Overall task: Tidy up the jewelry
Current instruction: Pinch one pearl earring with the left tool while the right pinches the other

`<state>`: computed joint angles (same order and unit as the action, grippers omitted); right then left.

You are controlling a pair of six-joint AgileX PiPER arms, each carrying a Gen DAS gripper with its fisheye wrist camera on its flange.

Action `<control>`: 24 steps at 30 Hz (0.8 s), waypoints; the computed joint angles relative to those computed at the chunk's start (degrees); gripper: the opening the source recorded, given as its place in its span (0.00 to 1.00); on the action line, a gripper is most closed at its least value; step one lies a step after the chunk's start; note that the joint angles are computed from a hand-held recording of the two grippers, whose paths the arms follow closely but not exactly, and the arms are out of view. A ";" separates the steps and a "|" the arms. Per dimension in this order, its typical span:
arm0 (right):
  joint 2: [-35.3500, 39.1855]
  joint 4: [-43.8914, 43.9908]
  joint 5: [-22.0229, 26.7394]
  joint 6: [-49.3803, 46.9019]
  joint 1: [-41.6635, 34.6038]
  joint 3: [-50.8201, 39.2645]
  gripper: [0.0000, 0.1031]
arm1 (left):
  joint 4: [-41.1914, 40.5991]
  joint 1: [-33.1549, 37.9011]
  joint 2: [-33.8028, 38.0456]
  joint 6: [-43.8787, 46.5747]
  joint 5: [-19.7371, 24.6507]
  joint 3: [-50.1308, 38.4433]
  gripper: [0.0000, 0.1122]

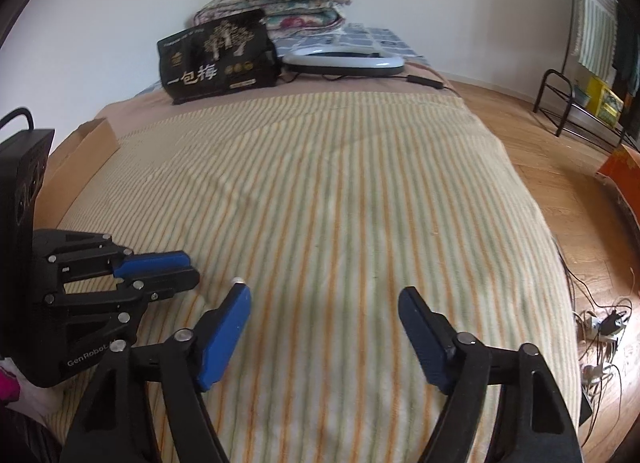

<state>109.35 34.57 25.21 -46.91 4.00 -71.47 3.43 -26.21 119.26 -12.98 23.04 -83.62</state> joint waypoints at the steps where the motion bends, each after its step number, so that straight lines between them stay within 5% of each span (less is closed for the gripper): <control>1: 0.36 0.30 0.69 -0.53 0.16 -0.44 0.66 | -0.08 0.29 -0.16 0.00 -0.06 0.26 0.08; 6: 2.41 -0.20 3.02 -1.84 2.10 -2.66 0.52 | -0.92 1.02 -0.67 0.61 -0.54 1.15 0.08; 24: 3.84 -12.53 -0.77 5.59 8.67 -3.09 0.06 | -1.64 2.75 -3.43 0.00 -1.62 5.00 0.08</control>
